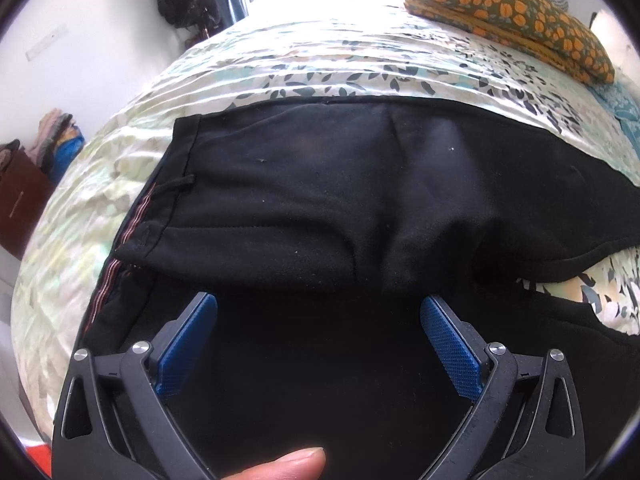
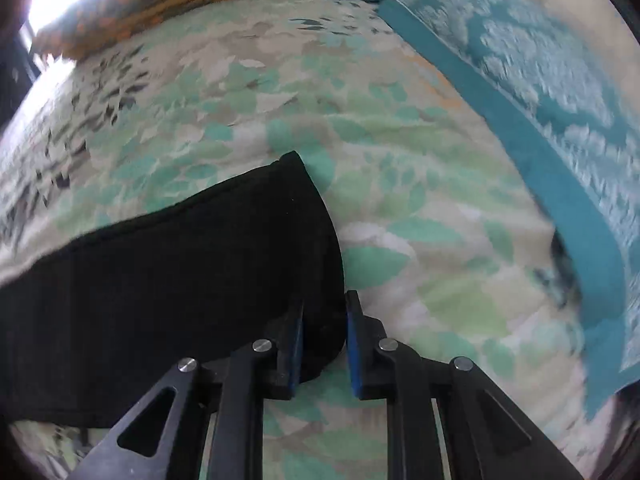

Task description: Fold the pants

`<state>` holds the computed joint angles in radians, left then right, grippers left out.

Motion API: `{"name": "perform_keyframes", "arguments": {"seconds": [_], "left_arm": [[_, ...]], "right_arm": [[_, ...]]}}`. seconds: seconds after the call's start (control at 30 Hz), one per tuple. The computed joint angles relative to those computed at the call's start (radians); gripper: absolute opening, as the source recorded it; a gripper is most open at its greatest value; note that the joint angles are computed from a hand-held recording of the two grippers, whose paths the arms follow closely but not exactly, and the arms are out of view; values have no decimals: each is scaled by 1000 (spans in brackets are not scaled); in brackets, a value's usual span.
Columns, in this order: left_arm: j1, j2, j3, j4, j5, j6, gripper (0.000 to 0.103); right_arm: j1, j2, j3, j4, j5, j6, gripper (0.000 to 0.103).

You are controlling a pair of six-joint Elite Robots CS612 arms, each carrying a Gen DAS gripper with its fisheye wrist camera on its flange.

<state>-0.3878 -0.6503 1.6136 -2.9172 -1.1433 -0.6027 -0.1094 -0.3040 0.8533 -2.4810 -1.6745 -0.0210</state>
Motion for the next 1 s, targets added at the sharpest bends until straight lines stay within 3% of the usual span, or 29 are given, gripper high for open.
{"name": "perform_keyframes", "arguments": {"seconds": [0.07,0.2,0.23,0.27,0.33,0.43,0.47,0.63,0.73,0.8,0.87,1.0], "left_arm": [[0,1,-2,2,-8,3,102],[-6,0,-2,13,0,12,102],[-8,0,-1,17,4,16,102],[-9,-1,0,22,4,19,102],[-11,-8,6,35,-1,20,102],[-23,-23,21,59,-4,23,102],[-29,-31,32,55,-14,32,102],[-83,-77,103,38,-47,116,102],[-114,-107,151,47,-97,115,102],[-135,-121,184,32,-115,119,102],[-161,-132,210,38,-84,121,102],[-186,-154,252,8,-52,86,102]], "right_arm": [[21,23,-25,-48,-142,-96,18],[41,77,-114,40,-244,-102,26],[47,77,-107,11,-279,-92,35],[48,71,-94,-15,-292,-71,55],[35,21,-3,-101,-222,-15,81],[35,-49,123,-235,-188,69,84],[35,-84,186,-277,-148,93,84],[51,-278,527,-460,129,137,85],[74,-379,715,-541,278,125,91],[102,-433,828,-586,332,107,92],[131,-469,921,-639,361,71,92],[201,-502,1043,-718,306,47,92]]}}
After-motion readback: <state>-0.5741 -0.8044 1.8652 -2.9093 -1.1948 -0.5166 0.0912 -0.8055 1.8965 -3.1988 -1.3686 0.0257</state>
